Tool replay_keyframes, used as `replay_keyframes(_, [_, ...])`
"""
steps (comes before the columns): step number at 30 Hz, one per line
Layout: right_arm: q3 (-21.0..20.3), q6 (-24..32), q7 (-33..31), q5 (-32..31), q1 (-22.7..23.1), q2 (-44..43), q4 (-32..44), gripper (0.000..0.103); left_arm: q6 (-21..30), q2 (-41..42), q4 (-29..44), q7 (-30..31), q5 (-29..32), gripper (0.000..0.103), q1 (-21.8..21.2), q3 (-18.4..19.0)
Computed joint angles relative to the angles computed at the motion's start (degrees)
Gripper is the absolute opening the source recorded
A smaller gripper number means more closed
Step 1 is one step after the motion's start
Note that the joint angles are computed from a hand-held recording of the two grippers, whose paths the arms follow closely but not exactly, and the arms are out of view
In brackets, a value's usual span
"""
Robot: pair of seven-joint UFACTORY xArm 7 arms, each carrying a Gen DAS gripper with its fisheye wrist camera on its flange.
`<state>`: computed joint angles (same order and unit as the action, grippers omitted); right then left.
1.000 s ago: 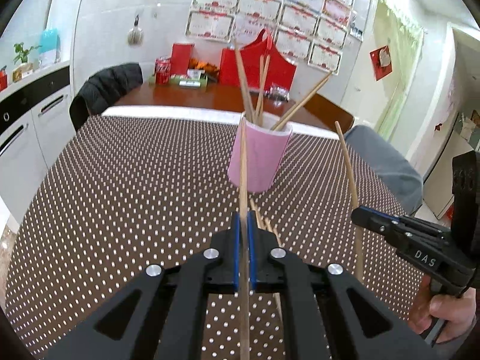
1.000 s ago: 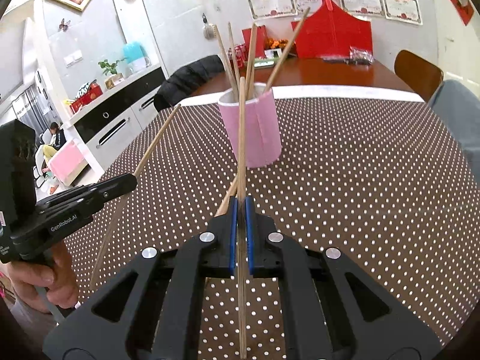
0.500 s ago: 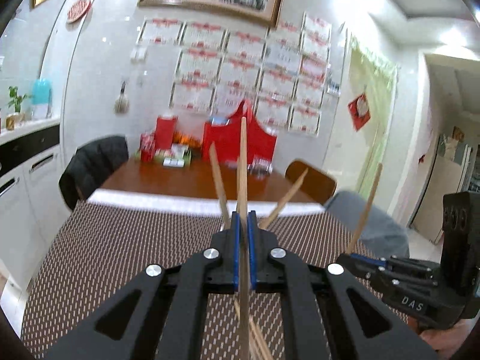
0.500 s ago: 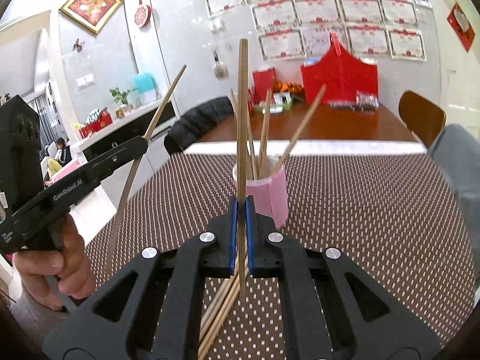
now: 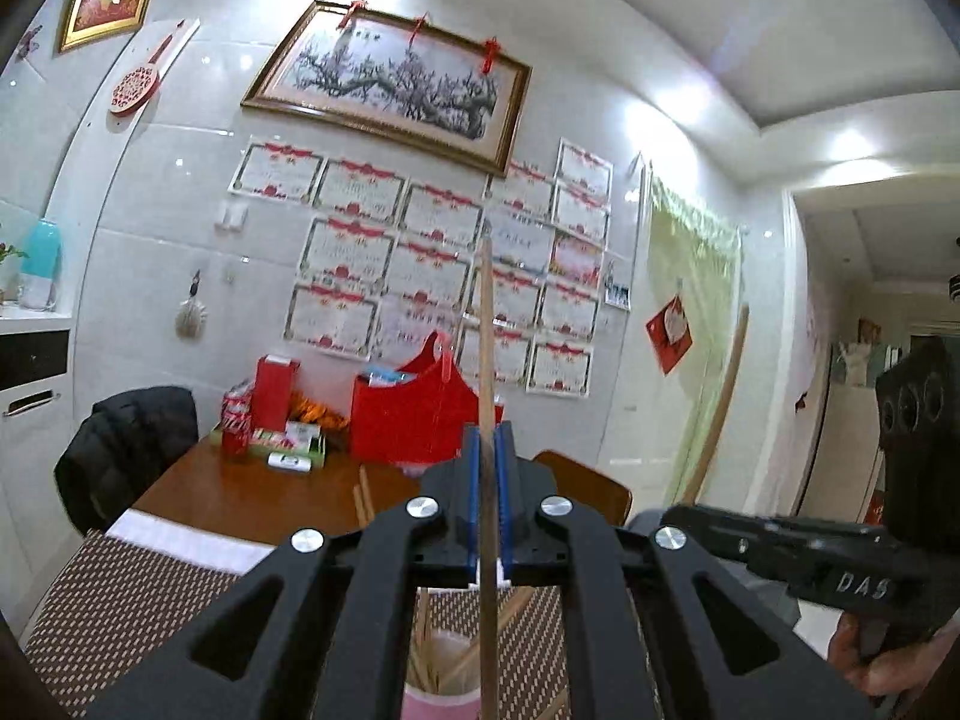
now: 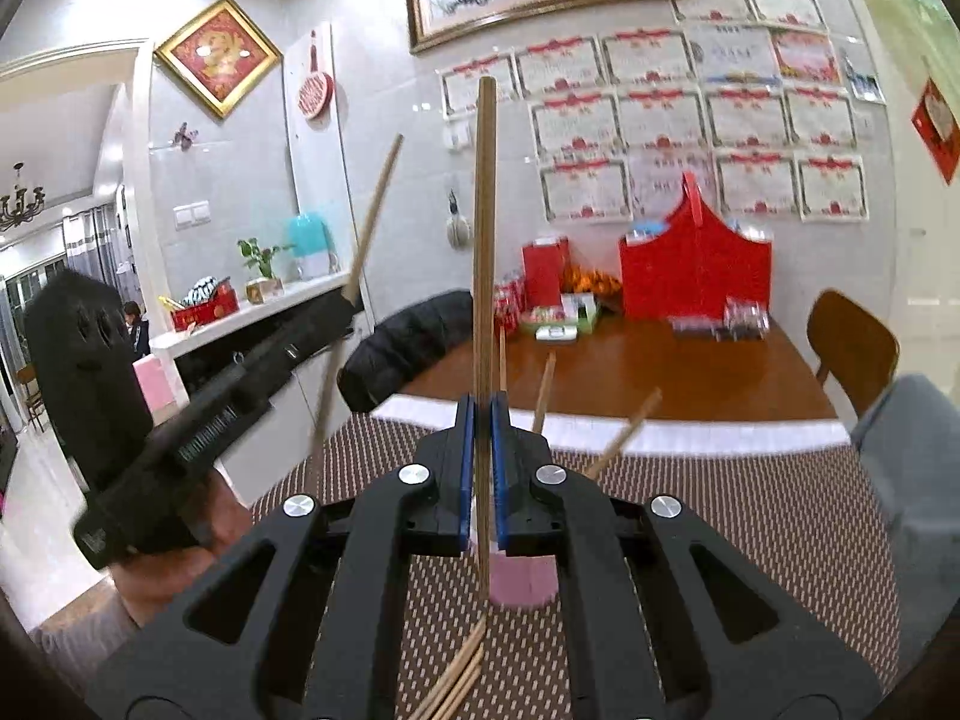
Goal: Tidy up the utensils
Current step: 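Lift the left gripper's chopstick over the pink cup while the right gripper does likewise, then lower both chopsticks into the cup and open the left gripper while the right gripper opens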
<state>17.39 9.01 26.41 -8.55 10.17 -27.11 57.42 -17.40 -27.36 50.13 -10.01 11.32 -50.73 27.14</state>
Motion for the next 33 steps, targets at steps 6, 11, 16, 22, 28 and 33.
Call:
replay_keyframes(6, [-2.1,-3.1,-3.1,0.1,1.2,7.1,6.1,0.006,-7.6,6.7,4.9,-6.5,5.0,0.005,-10.1,11.7])
replay_keyframes(11, [-5.4,-4.8,-6.7,2.7,4.1,11.0,8.1,0.006,-12.4,13.4,9.6,-15.7,10.8,0.005,-16.1,21.0])
replay_keyframes(16, [-6.6,-4.7,-8.9,4.5,4.8,12.3,8.8,0.006,-16.8,19.9,13.0,-27.4,17.1,0.005,-18.1,27.8])
replay_keyframes(22, [-5.7,-4.0,-7.9,4.0,3.3,13.8,9.5,0.006,-18.1,26.6,16.4,-39.6,24.3,0.005,-14.8,29.5])
replay_keyframes(28, [-4.6,-2.6,-5.6,1.1,2.1,16.1,10.6,0.006,-18.4,31.2,18.9,-48.5,29.6,0.005,-8.3,26.7])
replay_keyframes(33, [-5.8,-1.7,-5.9,1.4,3.4,17.3,11.4,0.006,-18.3,34.2,20.7,-52.2,32.4,0.005,-3.2,23.1])
